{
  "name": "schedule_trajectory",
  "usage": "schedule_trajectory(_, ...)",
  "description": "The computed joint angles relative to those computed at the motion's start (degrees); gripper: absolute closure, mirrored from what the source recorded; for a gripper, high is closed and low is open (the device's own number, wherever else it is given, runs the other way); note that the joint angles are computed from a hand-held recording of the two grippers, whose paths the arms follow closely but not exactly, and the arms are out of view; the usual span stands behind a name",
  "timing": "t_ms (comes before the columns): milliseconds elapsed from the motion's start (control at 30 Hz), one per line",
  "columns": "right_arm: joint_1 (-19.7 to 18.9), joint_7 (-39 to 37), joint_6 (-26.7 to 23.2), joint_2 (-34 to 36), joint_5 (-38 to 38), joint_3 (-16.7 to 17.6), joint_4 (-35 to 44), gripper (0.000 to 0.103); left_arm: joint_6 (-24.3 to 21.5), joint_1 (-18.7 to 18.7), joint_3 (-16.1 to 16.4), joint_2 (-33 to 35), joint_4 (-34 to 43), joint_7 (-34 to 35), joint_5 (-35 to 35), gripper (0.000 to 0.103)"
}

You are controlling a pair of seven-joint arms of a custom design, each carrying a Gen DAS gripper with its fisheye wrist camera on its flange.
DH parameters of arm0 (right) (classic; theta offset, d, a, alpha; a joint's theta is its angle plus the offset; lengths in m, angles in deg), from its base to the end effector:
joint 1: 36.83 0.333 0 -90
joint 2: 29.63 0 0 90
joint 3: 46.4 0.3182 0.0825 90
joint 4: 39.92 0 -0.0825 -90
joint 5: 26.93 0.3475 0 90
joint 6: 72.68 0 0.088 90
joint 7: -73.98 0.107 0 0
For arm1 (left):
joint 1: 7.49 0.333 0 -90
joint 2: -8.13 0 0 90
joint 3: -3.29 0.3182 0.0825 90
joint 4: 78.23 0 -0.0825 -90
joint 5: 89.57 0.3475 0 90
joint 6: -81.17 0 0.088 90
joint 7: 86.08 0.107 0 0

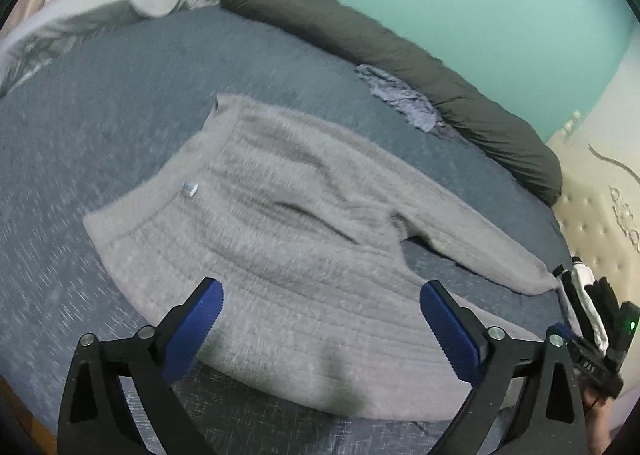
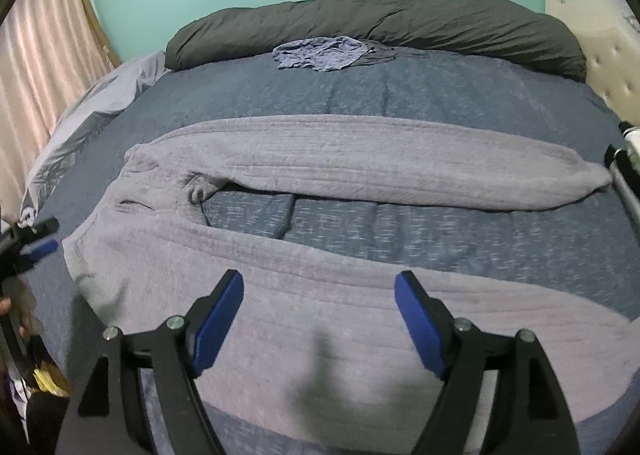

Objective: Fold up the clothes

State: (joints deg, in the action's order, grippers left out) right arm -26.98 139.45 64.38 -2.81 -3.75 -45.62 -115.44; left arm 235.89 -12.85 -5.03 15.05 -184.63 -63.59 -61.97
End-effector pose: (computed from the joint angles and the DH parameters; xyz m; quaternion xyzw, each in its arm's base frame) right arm 0.6954 0.1315 0.5490 -0.7828 0.5200 -0.1208 0.3196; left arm 0.5871 -0.1545 0.5525 -0.8145 0.4366 -0.3316 0.1899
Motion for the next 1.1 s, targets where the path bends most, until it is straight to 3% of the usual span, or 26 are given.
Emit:
schedule_trajectory(233, -2.96, -0.69, -6.74, -0.56, -1.73, -1.46, 5.43, 0.020, -4.50, 0.15, -1.29, -2.42, 2.17, 8.70, -6.28, 0.000)
schedule_trajectory(433, -5.87, -2.46, -9.73, -3.20, -1.34, -2.17, 4.44, 0.020, -9.54, -0.58, -1.05, -5.39, 1.82, 9.78, -5.46, 0.000)
schedule_trajectory(1100, -11.50, -8.32, -5.56, -14.84, 3.26, -4.75, -14.26, 0.019, -9.37, -0.89, 0.20, -14.36, -8.02, 16.90, -10.20, 0.000)
